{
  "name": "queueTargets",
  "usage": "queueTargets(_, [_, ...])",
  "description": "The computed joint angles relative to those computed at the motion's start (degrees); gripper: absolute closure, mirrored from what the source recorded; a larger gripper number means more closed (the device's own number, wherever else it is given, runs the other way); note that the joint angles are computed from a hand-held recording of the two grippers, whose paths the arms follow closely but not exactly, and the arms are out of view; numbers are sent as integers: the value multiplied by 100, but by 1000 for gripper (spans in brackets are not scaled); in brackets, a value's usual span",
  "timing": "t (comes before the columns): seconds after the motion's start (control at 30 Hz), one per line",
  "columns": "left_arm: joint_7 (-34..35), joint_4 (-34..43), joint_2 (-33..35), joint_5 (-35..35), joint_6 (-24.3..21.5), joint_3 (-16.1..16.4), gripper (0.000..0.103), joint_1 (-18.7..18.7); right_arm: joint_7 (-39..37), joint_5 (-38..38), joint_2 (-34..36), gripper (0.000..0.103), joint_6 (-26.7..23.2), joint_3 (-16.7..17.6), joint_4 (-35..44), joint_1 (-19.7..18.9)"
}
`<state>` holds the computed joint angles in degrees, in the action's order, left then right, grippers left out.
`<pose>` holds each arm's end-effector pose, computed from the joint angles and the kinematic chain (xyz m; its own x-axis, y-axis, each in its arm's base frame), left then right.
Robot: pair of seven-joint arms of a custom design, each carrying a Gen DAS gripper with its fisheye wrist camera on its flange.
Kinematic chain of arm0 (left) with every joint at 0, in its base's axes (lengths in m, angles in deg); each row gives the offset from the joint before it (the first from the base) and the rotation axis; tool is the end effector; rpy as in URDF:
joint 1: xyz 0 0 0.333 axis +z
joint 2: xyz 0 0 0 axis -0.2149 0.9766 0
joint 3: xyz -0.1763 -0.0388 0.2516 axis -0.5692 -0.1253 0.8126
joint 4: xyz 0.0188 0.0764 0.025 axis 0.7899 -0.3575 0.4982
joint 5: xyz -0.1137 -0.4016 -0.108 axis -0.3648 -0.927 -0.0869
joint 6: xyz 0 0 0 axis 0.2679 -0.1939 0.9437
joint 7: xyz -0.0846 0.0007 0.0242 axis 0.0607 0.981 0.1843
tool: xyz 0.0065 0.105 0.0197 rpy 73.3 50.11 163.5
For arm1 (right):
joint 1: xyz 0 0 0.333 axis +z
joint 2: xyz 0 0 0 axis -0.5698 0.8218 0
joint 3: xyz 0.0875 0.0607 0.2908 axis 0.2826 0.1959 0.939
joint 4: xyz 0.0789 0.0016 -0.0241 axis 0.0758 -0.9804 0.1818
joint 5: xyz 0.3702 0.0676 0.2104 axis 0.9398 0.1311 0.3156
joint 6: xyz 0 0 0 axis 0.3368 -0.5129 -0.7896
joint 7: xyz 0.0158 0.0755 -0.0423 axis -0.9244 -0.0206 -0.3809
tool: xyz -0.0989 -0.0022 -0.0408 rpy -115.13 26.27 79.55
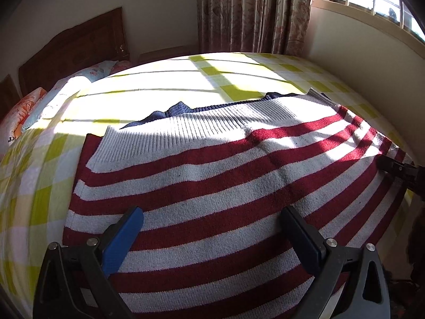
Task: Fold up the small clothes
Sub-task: 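Fold the held side over the sweater toward the left tool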
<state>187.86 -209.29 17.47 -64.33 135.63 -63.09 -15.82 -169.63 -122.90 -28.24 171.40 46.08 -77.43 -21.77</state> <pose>0.5298 -0.0615 0.5118 -0.3582 -0.9337 -0.0005 -0.7057 0.2711 -0.6546 0.4603 0.3189 0.4636 0.0000 -0.8536 -0.5210 -0.6578 0.3924 -0.6429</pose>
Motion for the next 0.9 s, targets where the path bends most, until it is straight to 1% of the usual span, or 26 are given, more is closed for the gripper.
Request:
queueTargets(0.07, [42, -2, -3, -39, -1, 21, 0, -21, 224, -205, 15, 79, -33, 69, 46, -73])
queueTargets(0.13, [77, -20, -19, -81, 15, 36, 0, -34, 399, -331, 41, 82, -40, 67, 82, -76])
queueTargets(0.27, [136, -41, -46, -138, 14, 55, 0, -52, 1218, -844, 103, 85, 231, 79, 129, -222])
queueTargets(0.3, [163, -26, -44, -168, -21, 74, 0, -61, 1340, -873, 113, 86, 272, 62, 139, -224])
queueTargets(0.33, [206, -4, -51, -236, -90, 112, 0, -78, 1133, -635, 108, 87, 215, -19, 124, -109])
queueTargets(0.37, [281, 29, -67, -355, -205, 178, 0, -108, 769, -291, 96, 87, 85, -106, 119, 47])
queueTargets(0.4, [466, 105, -85, -661, -431, 336, 0, -196, 692, -250, 86, 88, -22, -90, 160, 73])
queueTargets(0.43, [717, 199, -108, -1110, -705, 542, 0, -294, 738, -325, 68, 88, -139, -46, 226, 67])
queueTargets(0.47, [982, 369, -94, -1698, -1136, 809, 0, -373, 677, -347, 50, 88, -338, -18, 316, 114])
queueTargets(0.53, [1222, 828, 112, -2755, -2280, 1307, 0, -368, 10, -406, 91, 89, -1065, 57, 725, 359])
queueTargets(0.57, [1238, 1117, 328, -3275, -3016, 1575, 0, -319, -421, -488, 191, 89, -1444, 101, 1018, 513])
queueTargets(0.6, [1169, 1386, 576, -3651, -3687, 1766, 0, -241, -893, -580, 350, 90, -1798, 146, 1353, 680])
queueTargets(0.63, [1040, 1634, 834, -3931, -4289, 1896, 0, -147, -1352, -704, 540, 90, -2135, 197, 1693, 848])
queueTargets(0.7, [841, 1958, 1212, -4228, -5111, 1974, 0, 45, -2394, -1062, 1051, 90, -2872, 331, 2425, 1233])
queueTargets(0.73, [825, 2020, 1295, -4298, -5324, 1946, 0, 125, -2993, -1181, 1343, 91, -3245, 390, 2768, 1442])
queueTargets(0.8, [792, 2042, 1375, -4363, -5529, 1834, 0, 264, -4183, -1394, 1988, 92, -4022, 474, 3410, 1893])
queueTargets(0.83, [751, 2036, 1391, -4370, -5575, 1762, 0, 325, -4646, -1427, 2262, 93, -4304, 474, 3642, 2083])
queueTargets(0.9, [664, 2065, 1422, -4295, -5628, 1602, 0, 440, -5206, -1482, 2628, 94, -4651, 403, 3871, 2380])
